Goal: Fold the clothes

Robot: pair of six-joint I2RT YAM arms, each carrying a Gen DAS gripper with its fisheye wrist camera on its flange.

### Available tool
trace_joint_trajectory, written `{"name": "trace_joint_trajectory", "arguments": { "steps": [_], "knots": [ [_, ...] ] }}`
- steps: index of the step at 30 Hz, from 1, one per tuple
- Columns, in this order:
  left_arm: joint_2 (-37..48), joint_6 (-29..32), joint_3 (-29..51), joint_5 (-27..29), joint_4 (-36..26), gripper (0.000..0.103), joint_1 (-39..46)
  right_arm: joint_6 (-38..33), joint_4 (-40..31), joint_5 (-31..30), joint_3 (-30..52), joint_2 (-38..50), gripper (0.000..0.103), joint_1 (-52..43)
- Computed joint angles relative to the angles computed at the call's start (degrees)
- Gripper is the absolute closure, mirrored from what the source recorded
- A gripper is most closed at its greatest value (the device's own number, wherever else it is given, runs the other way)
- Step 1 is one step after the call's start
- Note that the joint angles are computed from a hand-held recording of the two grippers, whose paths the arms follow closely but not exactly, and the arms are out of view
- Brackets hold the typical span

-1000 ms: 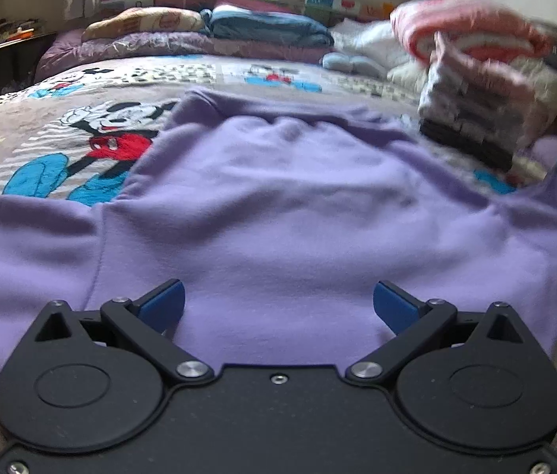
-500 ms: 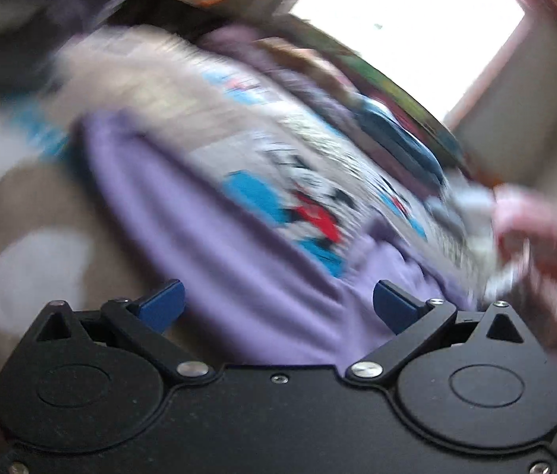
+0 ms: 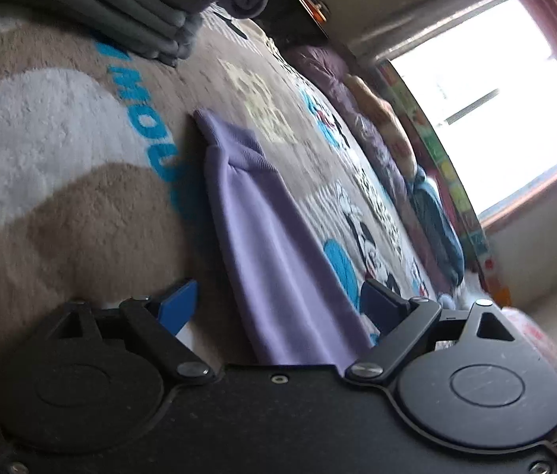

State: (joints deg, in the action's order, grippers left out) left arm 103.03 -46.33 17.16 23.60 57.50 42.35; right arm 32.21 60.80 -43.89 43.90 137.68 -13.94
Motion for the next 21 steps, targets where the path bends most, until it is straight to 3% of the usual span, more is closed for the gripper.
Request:
{"name": "trace_joint_trajectory", "arguments": {
  "steps": [4, 7, 12, 15, 21],
  "knots": [
    [-3.7, 3.62, 0.75, -5.12, -6.03, 0.013, -3.42, -0.53, 0.75, 1.41, 1.06, 0.83, 0.048, 1.64],
    [-5.15, 4.08, -0.51, -6.83, -6.14, 0.013, -3.29, -0.39, 1.48, 1.87, 1.68, 1.41, 0.049, 1.78],
    [-14.68, 11.28, -2.83, -23.49, -13.92, 0.013, -11.75, 0.1, 3.96, 4.67, 1.84, 1.4, 0.05, 0.25],
    [-17.4, 15.71, -5.01, -31.71, -12.6, 0.013, -17.85, 0.28, 5.1, 6.47, 2.34, 1.64, 0.05, -1.44],
    [-14.42, 17.84, -4.14, -34.02, -9.12, 0.013, -24.65, 6.54, 6.36, 9.65, 6.23, 3.35, 0.048, -6.11]
  ]
}}
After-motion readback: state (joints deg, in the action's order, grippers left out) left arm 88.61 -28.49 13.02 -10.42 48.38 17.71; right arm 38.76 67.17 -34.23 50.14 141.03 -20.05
